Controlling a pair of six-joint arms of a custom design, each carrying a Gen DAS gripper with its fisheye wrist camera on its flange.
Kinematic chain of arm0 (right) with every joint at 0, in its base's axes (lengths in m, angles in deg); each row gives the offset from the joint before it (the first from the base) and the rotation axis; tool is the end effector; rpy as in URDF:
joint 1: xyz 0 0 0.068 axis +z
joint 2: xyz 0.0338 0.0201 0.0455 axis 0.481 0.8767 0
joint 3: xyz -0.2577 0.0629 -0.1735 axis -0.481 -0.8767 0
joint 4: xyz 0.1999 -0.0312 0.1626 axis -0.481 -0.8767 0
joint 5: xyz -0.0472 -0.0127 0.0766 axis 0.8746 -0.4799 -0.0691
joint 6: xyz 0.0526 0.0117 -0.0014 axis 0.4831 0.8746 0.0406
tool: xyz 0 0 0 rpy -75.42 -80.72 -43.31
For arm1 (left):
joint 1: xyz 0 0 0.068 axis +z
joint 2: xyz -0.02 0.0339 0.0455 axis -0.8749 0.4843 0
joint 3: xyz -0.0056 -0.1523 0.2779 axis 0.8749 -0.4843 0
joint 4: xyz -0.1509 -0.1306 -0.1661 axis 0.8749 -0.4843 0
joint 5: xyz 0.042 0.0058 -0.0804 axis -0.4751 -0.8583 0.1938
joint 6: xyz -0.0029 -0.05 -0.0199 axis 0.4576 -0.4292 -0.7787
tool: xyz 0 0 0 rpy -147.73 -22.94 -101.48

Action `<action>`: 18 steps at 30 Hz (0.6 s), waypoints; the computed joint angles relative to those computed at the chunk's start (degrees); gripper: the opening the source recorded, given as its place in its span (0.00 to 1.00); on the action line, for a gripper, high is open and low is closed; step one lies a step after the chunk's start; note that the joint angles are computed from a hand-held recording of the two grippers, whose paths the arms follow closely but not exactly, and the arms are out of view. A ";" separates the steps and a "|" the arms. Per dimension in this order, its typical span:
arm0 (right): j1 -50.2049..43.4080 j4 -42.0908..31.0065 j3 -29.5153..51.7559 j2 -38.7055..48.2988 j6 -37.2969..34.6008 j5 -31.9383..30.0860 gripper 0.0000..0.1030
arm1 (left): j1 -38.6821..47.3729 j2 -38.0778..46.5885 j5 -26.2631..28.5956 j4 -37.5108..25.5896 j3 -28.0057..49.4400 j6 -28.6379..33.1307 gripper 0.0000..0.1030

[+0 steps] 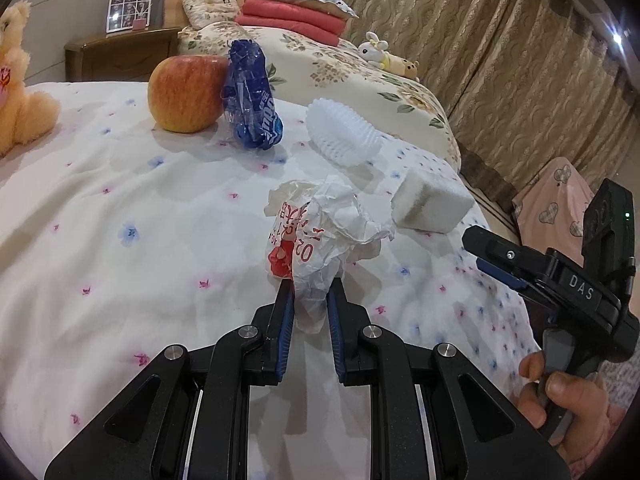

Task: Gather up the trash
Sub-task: 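Grasp the white foam block with the right tool while the left tool holds the wrapper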

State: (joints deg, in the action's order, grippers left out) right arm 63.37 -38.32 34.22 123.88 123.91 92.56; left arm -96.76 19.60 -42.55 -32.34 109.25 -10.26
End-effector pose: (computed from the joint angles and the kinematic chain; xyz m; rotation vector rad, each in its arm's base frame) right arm 0.2188 0.1475 0.1605 0.1339 2.3612 0.5501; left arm 0.1877 -0.1313 0.1568 0.0601 2.3807 -0.4666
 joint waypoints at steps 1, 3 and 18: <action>-0.46 -0.28 0.47 0.59 -0.73 -0.38 0.87 | 0.24 0.11 0.33 0.19 -0.09 0.00 0.15; -1.57 -0.34 1.68 2.11 -3.36 -1.55 0.87 | 0.85 0.27 1.16 0.68 -0.30 0.05 0.15; -4.72 -1.30 8.89 9.42 -16.75 -7.69 0.90 | 1.02 0.78 1.43 1.45 -0.52 0.25 0.15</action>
State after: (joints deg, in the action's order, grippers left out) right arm 58.65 -39.63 43.11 133.30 107.17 84.87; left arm -95.74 20.38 -41.12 -30.90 108.73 -10.01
